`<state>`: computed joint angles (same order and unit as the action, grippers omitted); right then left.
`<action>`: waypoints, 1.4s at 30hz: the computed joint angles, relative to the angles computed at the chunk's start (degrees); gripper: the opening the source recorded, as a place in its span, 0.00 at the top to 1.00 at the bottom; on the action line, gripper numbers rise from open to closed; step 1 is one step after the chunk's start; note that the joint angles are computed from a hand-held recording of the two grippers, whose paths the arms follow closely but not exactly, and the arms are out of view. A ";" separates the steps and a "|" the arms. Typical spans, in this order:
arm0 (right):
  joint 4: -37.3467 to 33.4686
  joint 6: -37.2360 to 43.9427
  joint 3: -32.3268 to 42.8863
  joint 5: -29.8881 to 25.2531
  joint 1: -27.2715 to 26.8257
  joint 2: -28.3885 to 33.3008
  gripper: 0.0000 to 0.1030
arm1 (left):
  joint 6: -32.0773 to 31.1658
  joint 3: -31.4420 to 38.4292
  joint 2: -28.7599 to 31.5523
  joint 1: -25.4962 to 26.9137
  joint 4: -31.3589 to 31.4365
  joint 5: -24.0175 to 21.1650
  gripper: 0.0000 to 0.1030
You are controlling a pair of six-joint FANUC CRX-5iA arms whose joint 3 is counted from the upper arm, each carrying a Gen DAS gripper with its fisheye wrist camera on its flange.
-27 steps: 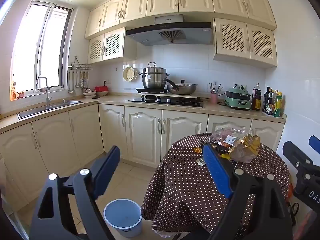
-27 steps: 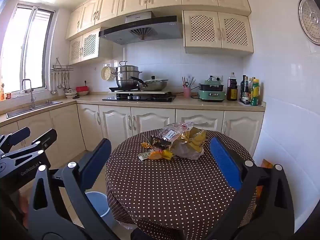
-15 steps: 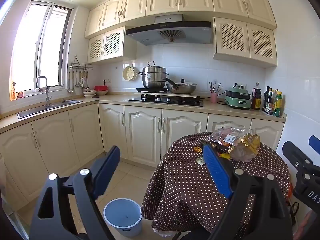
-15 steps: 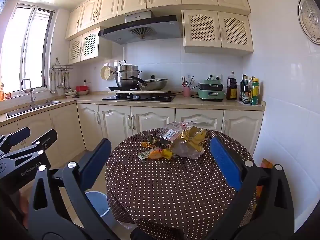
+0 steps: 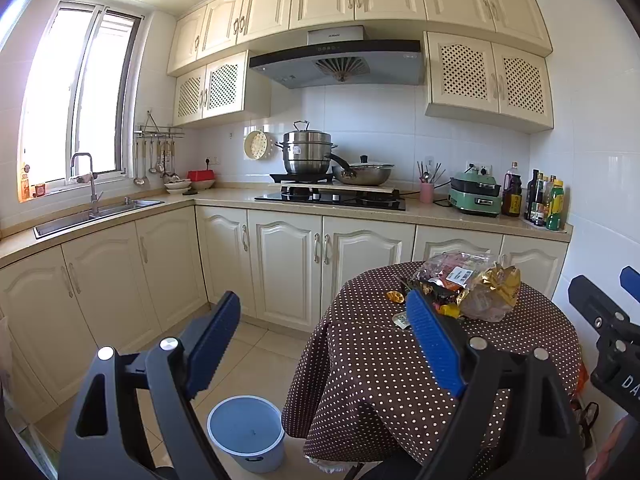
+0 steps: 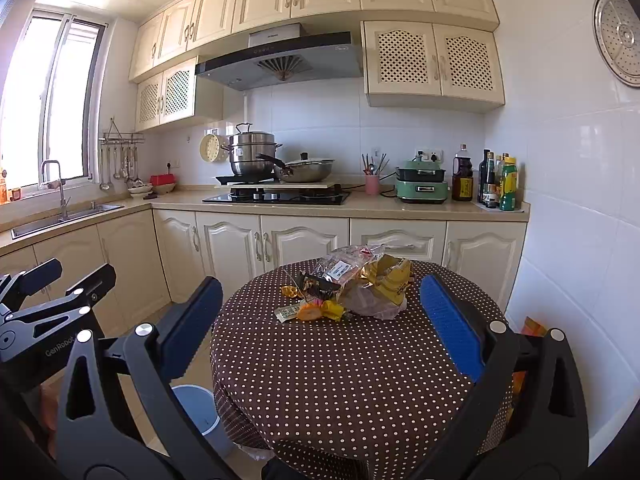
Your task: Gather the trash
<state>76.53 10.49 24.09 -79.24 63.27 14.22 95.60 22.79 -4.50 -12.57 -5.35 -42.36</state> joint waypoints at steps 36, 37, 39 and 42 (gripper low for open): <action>0.11 -2.82 -1.19 1.07 -0.56 -0.39 0.06 | -1.14 -0.52 -0.69 0.85 0.77 -0.40 0.19; 0.18 -3.16 -1.35 0.98 -0.55 -0.43 0.06 | -1.11 -0.45 -0.63 0.94 0.77 -0.49 0.19; -0.07 -3.76 -1.51 1.05 -0.77 -0.49 0.06 | -1.36 -0.40 -0.41 1.34 1.14 -0.67 0.19; -0.75 -3.69 -1.69 1.94 -1.18 -0.65 0.06 | -1.19 0.25 0.37 1.69 1.09 -1.39 0.19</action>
